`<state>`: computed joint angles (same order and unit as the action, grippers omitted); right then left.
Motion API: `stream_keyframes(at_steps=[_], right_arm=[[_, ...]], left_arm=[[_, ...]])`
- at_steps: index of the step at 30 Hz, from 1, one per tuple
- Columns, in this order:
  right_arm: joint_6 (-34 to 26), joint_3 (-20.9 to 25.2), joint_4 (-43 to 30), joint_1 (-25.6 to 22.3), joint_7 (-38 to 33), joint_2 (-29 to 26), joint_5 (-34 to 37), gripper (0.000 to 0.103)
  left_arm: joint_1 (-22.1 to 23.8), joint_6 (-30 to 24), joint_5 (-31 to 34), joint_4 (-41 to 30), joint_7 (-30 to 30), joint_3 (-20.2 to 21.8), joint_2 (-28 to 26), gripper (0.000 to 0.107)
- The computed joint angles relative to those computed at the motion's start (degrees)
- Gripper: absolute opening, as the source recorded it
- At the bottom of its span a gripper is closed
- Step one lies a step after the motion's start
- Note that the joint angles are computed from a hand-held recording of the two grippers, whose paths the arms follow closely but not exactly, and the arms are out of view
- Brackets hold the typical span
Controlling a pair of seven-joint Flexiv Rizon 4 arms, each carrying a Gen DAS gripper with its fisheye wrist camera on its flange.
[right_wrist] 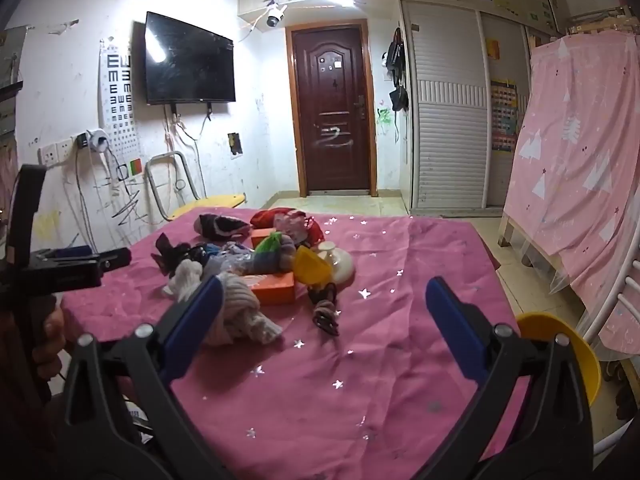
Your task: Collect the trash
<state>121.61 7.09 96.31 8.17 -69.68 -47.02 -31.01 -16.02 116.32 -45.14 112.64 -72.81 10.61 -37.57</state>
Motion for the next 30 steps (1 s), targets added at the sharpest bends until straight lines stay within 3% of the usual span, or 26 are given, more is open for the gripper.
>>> stream_keyframes(at_steps=[30], right_arm=[[-0.1, -0.2, 0.7, 0.7, -1.1, 0.5, 1.1, 0.097]], left_arm=[[-0.4, -1.0, 0.7, -0.5, -1.0, 0.8, -0.4, 0.094]])
